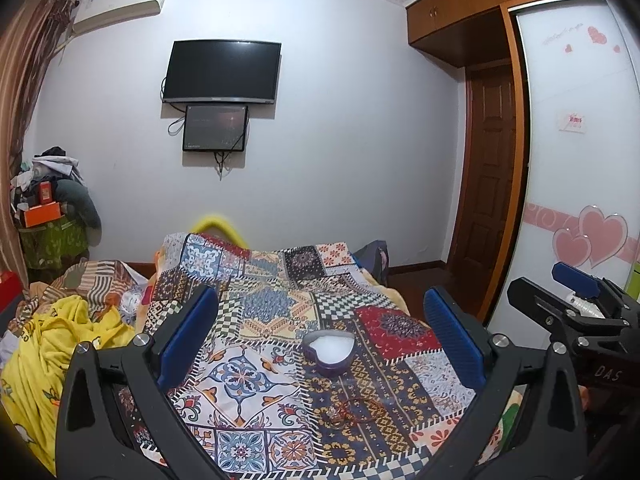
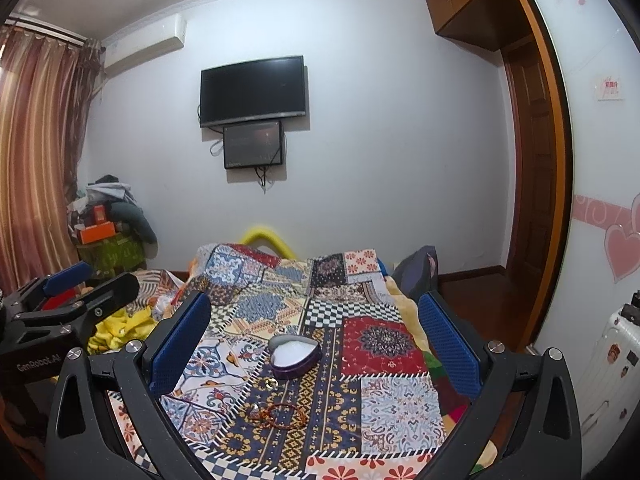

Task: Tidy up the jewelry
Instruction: 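Lower the right tool to the red braided bracelet and close on it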

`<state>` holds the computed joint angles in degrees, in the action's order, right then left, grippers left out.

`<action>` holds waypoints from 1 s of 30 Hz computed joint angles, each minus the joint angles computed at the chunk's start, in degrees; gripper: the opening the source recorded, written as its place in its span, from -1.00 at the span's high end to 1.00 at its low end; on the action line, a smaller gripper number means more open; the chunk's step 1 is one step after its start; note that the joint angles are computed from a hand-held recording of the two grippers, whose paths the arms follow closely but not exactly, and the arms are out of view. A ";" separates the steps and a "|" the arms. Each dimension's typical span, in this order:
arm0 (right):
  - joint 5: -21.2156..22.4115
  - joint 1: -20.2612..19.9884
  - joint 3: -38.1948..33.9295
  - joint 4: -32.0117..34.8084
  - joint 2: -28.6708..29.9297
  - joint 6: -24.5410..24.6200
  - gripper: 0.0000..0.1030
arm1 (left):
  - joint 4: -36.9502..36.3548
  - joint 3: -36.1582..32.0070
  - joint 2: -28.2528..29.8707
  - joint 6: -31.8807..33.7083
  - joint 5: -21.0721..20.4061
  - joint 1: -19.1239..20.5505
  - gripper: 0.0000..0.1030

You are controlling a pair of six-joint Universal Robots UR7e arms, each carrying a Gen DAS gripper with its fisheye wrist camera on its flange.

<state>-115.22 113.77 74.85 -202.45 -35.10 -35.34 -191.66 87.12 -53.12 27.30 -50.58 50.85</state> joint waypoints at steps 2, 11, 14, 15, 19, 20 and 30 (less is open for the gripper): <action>-0.64 -0.41 -0.67 1.04 0.48 0.27 -1.00 | 0.74 -0.61 0.44 -0.56 0.04 0.47 -1.00; -4.84 -3.14 -3.94 8.27 3.15 3.34 -0.98 | 9.93 -6.16 3.84 -5.04 2.07 4.15 -0.74; -5.81 -3.82 -4.50 11.67 3.37 4.17 -0.85 | 17.33 -8.50 4.86 -9.44 1.93 6.14 -0.59; -5.86 -4.19 -5.18 13.52 3.59 4.61 -0.82 | 19.74 -9.16 5.18 -10.81 1.96 6.73 -0.49; -6.42 -5.39 -6.23 19.34 4.36 5.63 -0.62 | 28.72 -11.43 6.48 -15.24 2.56 8.37 -0.20; -6.37 -5.60 -6.26 20.30 4.35 5.79 -0.56 | 30.44 -11.94 6.82 -15.98 2.40 8.71 -0.18; -4.17 -8.23 -7.66 33.75 5.06 8.70 -0.12 | 42.07 -15.55 9.95 -17.30 -0.80 10.80 -0.01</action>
